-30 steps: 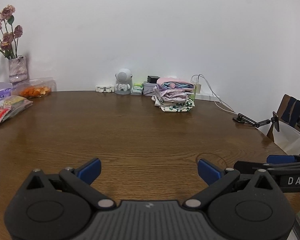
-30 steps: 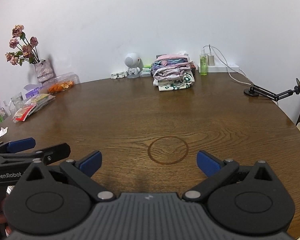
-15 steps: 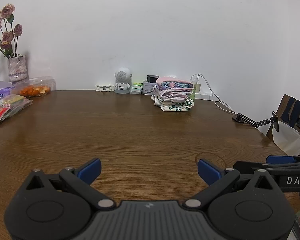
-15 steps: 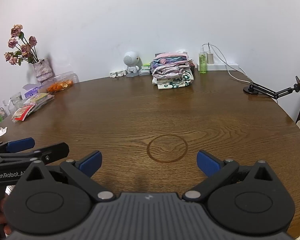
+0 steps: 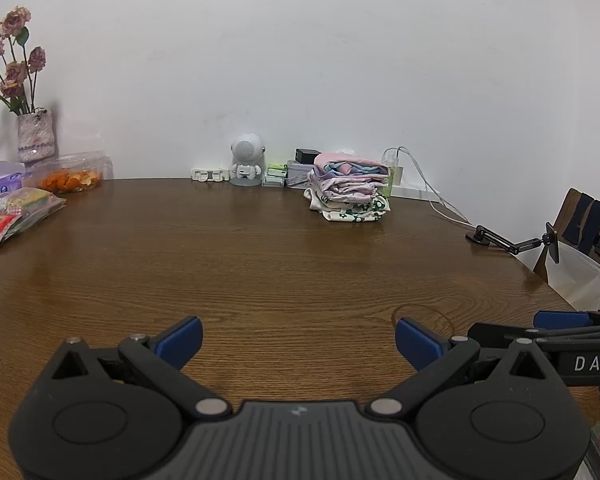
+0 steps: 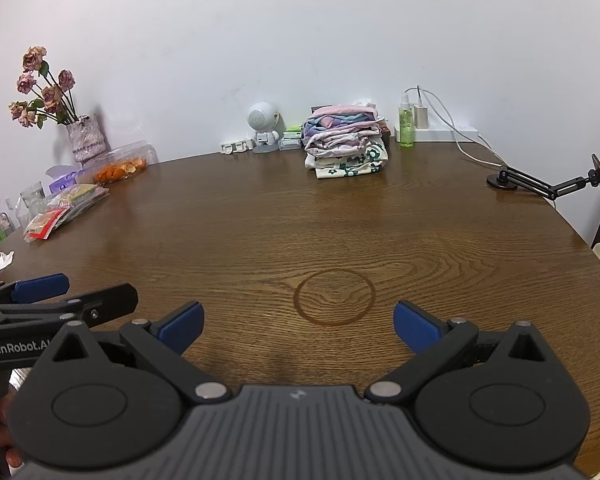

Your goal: Fold clothes

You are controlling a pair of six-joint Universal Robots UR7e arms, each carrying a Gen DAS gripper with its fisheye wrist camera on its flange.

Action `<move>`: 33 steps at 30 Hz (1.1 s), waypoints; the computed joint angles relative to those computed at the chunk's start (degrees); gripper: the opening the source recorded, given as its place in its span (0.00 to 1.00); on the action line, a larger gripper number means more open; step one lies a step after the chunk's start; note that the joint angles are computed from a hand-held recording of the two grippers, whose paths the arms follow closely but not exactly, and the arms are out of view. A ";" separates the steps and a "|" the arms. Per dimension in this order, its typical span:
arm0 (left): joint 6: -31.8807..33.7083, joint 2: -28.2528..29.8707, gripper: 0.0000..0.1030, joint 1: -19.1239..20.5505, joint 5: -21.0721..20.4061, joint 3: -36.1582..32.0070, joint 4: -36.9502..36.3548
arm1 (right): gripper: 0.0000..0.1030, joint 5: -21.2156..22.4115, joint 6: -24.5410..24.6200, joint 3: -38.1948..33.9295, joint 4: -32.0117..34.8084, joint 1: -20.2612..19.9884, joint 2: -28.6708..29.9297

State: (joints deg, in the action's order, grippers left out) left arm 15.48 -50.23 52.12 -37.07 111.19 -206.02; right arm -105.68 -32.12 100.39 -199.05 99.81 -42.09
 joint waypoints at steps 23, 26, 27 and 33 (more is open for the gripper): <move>-0.55 0.28 1.00 -0.04 0.39 -0.05 0.00 | 1.00 -0.06 0.25 0.30 0.08 -0.06 -0.07; -0.82 0.22 1.00 0.05 0.39 0.05 0.24 | 1.00 0.00 0.30 0.36 0.11 -0.06 -0.11; -0.81 0.21 1.00 0.04 0.41 0.11 0.18 | 1.00 0.01 0.24 0.35 0.21 -0.07 -0.12; -0.78 0.01 1.00 0.00 0.17 0.53 -0.08 | 1.00 0.04 0.21 0.23 0.46 -0.11 -0.10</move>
